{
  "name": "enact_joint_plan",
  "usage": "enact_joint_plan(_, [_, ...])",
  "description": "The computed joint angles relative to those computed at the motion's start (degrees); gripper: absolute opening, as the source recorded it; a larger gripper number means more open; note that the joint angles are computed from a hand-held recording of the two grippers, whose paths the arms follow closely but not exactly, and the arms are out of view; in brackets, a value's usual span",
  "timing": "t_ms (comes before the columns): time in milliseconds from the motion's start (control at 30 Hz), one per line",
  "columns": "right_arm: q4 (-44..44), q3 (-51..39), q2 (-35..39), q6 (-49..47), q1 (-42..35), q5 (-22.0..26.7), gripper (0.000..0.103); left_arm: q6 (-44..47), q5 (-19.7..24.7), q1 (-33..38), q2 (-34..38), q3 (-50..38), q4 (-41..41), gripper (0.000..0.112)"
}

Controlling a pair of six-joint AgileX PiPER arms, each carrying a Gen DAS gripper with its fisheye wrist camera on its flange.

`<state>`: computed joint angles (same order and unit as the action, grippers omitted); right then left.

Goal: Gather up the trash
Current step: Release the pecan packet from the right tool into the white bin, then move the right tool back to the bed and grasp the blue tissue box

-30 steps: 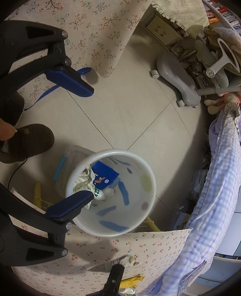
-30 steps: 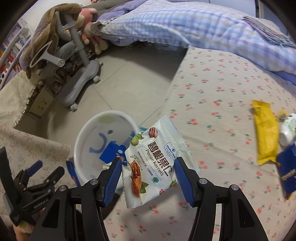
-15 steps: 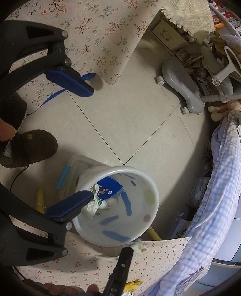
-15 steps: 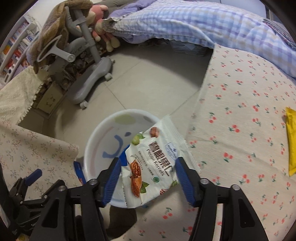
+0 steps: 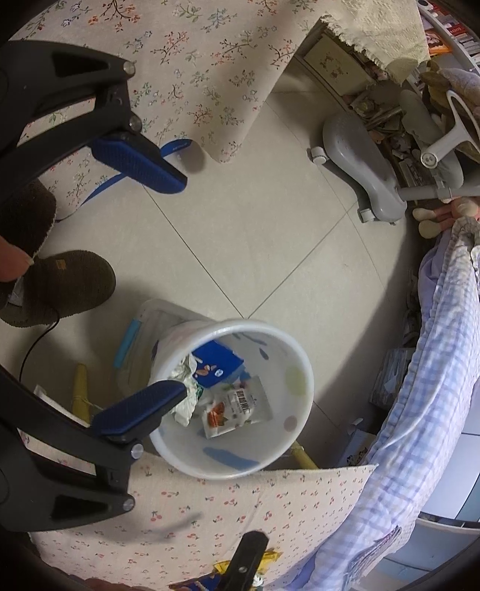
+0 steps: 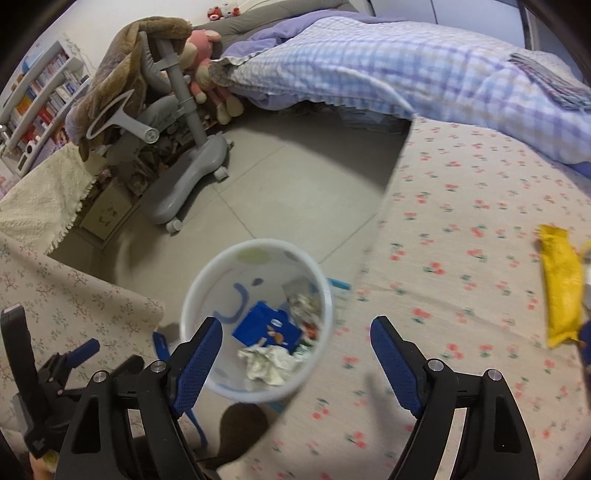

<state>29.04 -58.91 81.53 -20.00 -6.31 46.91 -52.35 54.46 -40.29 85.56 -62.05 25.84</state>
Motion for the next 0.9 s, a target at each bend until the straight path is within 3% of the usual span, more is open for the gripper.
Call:
enact_joint_plan(300, [-3.01,0.86,-5.69,-5.73,-15.63,7.85,0.084,1.09,0.01,-3.32,2.67,-4.16,-2.38,0.101])
enact_joint_plan(533, [-2.78,-1.42,-5.42,-13.73,-30.46,12.77,0.084,1.43,0.95,-7.14,6.09,-9.47,-4.25,0.101])
enact_joint_plan(900, [-5.43,-8.12,3.43,-20.88,-45.45,8.95,0.084,3.68,0.77,-9.77,10.27,-15.97,-9.00,0.101])
